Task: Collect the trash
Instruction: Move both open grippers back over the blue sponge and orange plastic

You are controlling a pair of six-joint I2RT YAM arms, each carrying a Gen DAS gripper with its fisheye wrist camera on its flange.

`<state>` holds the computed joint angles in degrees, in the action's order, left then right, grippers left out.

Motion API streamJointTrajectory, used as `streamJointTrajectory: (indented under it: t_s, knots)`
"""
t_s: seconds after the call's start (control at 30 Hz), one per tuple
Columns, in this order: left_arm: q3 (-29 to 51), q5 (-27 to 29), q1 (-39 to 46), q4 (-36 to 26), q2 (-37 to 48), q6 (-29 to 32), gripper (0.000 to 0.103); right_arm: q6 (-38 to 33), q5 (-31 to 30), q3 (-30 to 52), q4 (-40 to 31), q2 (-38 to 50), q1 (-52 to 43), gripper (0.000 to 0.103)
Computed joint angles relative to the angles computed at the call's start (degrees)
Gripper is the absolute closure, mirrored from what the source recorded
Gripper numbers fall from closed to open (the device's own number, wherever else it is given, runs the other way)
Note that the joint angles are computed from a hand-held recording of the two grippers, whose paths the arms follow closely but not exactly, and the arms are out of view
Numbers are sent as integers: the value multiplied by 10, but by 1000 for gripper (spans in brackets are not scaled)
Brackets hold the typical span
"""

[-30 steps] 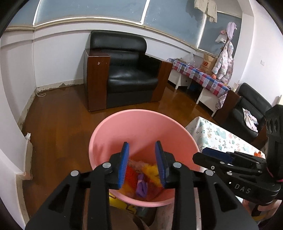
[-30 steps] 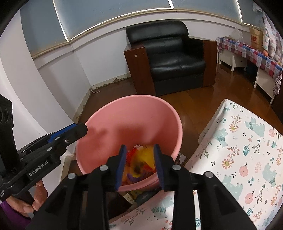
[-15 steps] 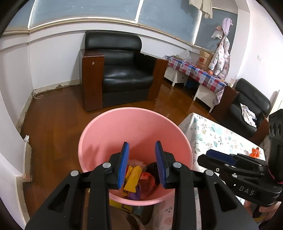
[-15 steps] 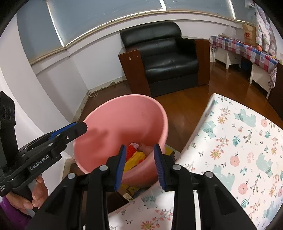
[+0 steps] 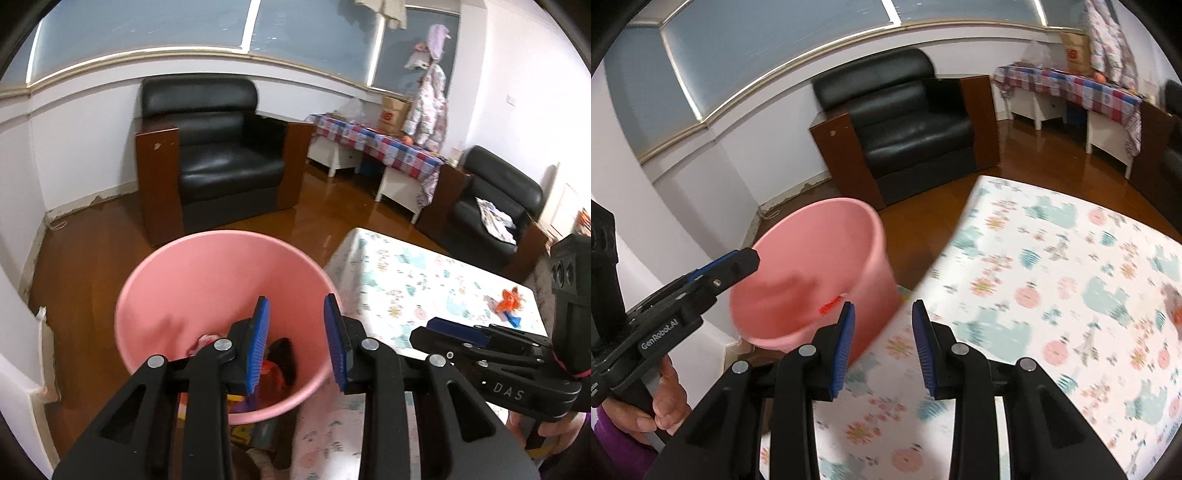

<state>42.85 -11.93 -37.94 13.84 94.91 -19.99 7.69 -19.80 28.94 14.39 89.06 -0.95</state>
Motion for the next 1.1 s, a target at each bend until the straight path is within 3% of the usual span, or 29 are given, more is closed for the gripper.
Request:
streamJointTrajectory:
  t_s: [0.2, 0.33, 0.57, 0.7, 1.1]
  knots:
    - [61, -7, -45, -27, 44, -19, 73, -30, -28, -44, -19, -39, -110, 72]
    - [126, 16, -70, -58, 88, -29, 73, -63, -55, -64, -33, -52, -214, 72]
    - [242, 16, -136, -93, 167, -8, 73, -147, -104, -63, -64, -37, -407, 72]
    - [321, 55, -173, -98, 226, 28, 73, -184, -125, -40, -57, 7, -506, 72]
    - [652, 147, -229, -219, 464, 108, 73, -209, -113, 33, -37, 125, -626, 72]
